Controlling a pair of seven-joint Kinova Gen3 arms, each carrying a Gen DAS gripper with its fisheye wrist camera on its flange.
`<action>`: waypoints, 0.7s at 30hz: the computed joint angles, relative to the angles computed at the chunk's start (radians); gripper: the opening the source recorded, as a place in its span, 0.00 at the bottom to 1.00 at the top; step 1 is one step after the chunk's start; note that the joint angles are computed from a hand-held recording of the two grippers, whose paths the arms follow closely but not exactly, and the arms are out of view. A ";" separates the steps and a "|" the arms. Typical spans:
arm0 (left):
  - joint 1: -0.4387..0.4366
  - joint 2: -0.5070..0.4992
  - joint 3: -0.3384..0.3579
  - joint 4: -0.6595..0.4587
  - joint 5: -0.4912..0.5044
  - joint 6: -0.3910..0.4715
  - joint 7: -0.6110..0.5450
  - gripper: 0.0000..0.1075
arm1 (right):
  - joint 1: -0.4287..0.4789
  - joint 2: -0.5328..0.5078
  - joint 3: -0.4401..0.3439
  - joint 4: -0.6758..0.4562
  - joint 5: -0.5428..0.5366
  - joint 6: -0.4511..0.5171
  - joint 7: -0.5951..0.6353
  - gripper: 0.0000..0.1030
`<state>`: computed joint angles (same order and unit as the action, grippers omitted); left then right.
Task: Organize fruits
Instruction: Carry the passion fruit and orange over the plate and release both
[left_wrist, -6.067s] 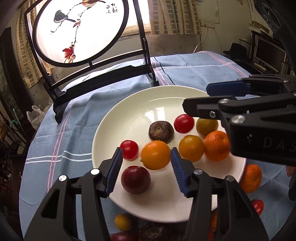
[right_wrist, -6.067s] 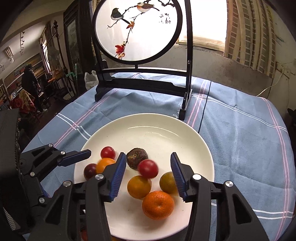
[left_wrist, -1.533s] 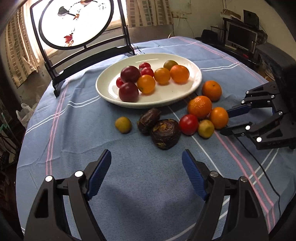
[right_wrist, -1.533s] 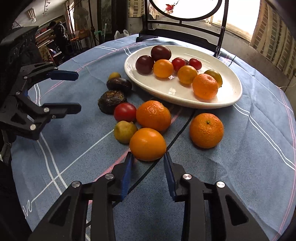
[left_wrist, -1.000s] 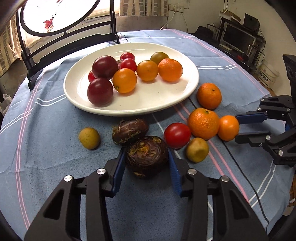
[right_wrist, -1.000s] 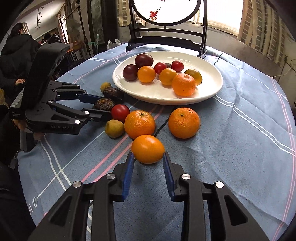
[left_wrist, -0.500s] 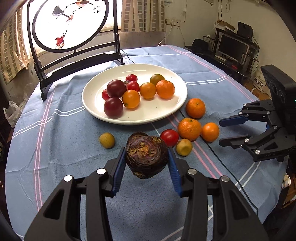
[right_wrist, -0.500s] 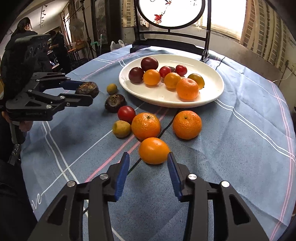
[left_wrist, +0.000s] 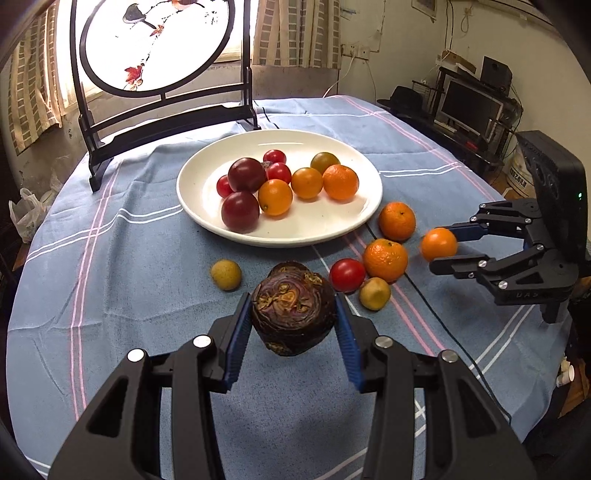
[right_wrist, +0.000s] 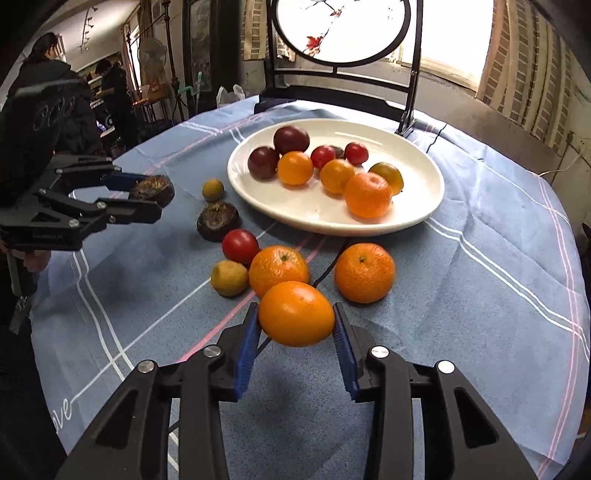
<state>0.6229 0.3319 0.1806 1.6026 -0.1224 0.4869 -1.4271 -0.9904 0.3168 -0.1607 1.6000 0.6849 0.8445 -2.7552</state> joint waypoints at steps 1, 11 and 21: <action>0.001 0.003 -0.001 -0.013 -0.002 0.002 0.000 0.40 | 0.000 -0.010 0.003 -0.002 0.008 0.002 0.000 0.38; 0.114 0.108 -0.092 -0.252 -0.135 0.055 0.133 0.40 | 0.042 -0.010 0.034 -0.106 0.126 0.016 -0.011 0.38; 0.176 0.279 -0.154 -0.522 -0.211 0.186 0.198 0.40 | 0.120 0.085 0.094 -0.233 0.027 -0.052 0.088 0.38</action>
